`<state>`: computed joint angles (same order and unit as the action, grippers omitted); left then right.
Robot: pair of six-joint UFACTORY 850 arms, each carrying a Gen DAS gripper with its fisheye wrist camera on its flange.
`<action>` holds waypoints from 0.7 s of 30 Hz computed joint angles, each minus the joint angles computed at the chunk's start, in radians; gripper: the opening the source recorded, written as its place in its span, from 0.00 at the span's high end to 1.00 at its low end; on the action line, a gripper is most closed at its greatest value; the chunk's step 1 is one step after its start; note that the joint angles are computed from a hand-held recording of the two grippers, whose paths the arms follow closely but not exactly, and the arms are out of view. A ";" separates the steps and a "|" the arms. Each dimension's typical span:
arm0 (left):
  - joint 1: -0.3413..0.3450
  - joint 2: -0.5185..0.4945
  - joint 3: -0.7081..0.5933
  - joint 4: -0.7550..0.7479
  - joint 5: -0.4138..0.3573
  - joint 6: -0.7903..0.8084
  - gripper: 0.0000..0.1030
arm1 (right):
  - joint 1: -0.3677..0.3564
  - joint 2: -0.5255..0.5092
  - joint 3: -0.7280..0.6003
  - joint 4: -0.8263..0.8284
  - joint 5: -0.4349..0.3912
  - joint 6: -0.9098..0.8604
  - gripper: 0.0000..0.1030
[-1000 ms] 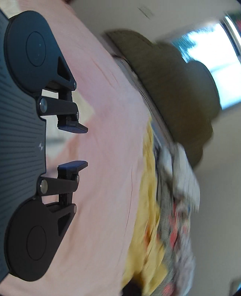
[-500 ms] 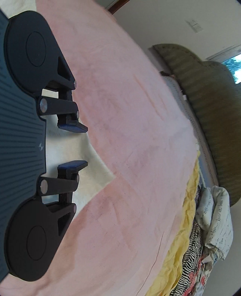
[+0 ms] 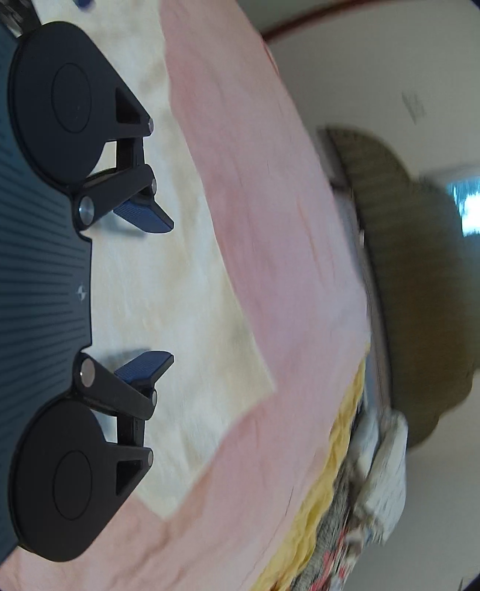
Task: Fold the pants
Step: 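Smooth the folded pants with the right gripper open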
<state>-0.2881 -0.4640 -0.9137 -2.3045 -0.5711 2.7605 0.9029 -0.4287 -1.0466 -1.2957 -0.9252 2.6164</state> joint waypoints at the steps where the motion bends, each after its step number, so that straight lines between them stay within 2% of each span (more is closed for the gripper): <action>1: -0.002 0.001 0.002 -0.009 0.002 0.011 0.00 | 0.012 -0.014 -0.016 -0.014 0.014 -0.031 0.24; 3: -0.001 0.001 0.002 -0.008 0.001 0.010 0.00 | 0.027 -0.061 -0.071 0.028 0.031 -0.185 0.18; 5: 0.001 0.001 0.002 -0.003 -0.001 0.006 0.00 | 0.049 -0.124 -0.124 0.078 -0.044 -0.309 0.07; 6: 0.001 0.001 0.002 -0.004 -0.001 0.007 0.00 | 0.058 -0.137 -0.136 0.094 -0.085 -0.308 0.01; 11: -0.005 0.023 0.018 -0.039 0.000 0.023 0.02 | 0.051 -0.108 -0.096 0.106 -0.071 -0.176 0.00; 16: -0.007 0.034 0.017 0.068 -0.058 -0.104 0.01 | 0.053 -0.124 -0.120 0.133 -0.094 -0.224 0.00; 19: -0.040 0.016 0.010 0.022 0.014 -0.011 0.00 | 0.054 -0.134 -0.135 0.146 -0.109 -0.250 0.00; 21: -0.039 0.018 0.026 -0.022 -0.013 0.043 0.00 | 0.051 -0.130 -0.130 0.142 -0.104 -0.244 0.00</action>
<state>-0.3273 -0.4459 -0.8873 -2.3267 -0.5844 2.8032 0.9544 -0.5590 -1.1762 -1.1537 -1.0295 2.3720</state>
